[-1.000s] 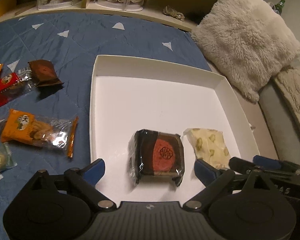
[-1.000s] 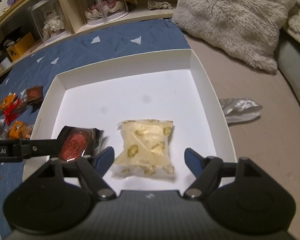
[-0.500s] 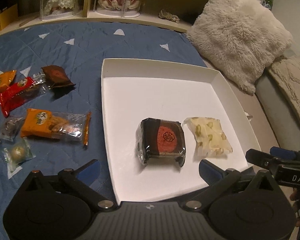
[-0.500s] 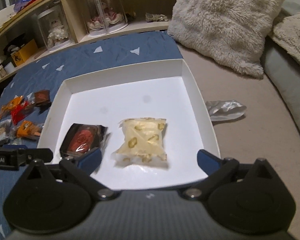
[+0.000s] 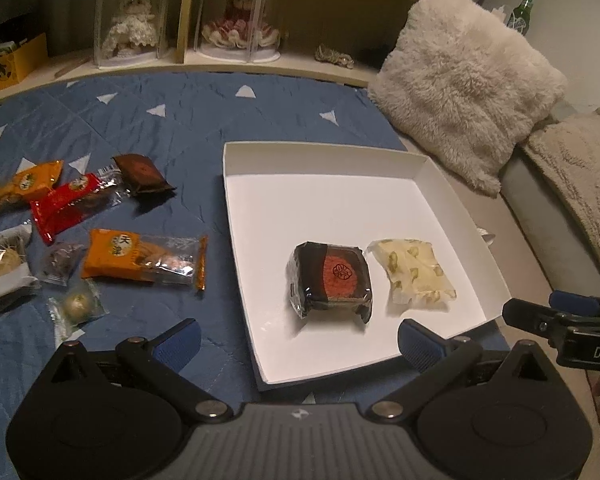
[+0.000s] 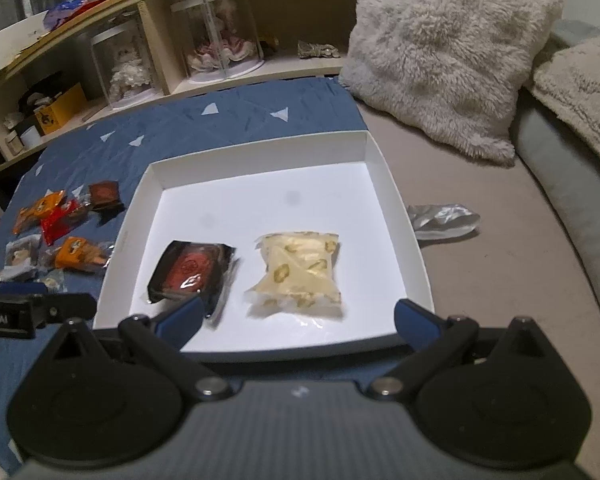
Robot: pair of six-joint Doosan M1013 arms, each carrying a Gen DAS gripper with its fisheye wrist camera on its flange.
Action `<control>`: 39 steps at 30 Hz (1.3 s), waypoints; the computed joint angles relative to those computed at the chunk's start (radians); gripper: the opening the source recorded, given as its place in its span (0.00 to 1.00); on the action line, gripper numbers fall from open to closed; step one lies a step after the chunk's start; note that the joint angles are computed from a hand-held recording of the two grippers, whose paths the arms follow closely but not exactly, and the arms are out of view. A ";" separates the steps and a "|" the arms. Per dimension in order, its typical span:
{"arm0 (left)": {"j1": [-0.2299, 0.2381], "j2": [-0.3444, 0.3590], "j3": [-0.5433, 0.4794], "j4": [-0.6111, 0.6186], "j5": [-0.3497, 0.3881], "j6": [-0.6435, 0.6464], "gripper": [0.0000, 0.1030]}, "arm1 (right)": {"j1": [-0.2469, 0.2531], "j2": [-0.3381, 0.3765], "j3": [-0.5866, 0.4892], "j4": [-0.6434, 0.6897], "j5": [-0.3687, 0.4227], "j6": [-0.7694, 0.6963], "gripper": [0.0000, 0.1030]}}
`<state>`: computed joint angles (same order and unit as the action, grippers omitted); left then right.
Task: Organize snacks
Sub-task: 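Lift both tools away from the tray back toward the snacks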
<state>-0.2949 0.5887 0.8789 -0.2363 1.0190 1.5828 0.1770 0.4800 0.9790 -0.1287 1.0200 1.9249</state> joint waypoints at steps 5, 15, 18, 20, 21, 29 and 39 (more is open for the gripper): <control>0.011 -0.023 0.025 -0.006 -0.022 0.010 1.00 | 0.011 -0.012 0.007 -0.015 -0.003 0.008 0.99; 0.046 -0.060 0.070 0.012 -0.057 0.017 1.00 | 0.036 -0.018 -0.008 -0.036 -0.016 0.041 0.99; 0.058 -0.069 0.081 0.027 -0.065 0.005 1.00 | 0.047 -0.012 -0.020 -0.033 -0.018 0.034 0.99; 0.068 -0.073 0.085 0.034 -0.069 0.000 1.00 | 0.057 -0.003 -0.035 -0.040 -0.011 0.027 0.99; 0.073 -0.075 0.088 0.036 -0.071 0.000 1.00 | 0.062 0.002 -0.041 -0.038 -0.010 0.024 0.99; 0.110 -0.085 0.102 0.066 -0.084 -0.023 1.00 | 0.092 0.043 -0.093 -0.015 -0.010 0.006 0.99; 0.165 -0.087 0.114 0.100 -0.090 -0.071 1.00 | 0.118 0.104 -0.166 0.055 -0.010 -0.016 0.99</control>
<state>-0.1301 0.5022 0.9933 -0.1362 0.9294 1.5118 0.2951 0.5842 0.8133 -0.0736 1.0099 1.9091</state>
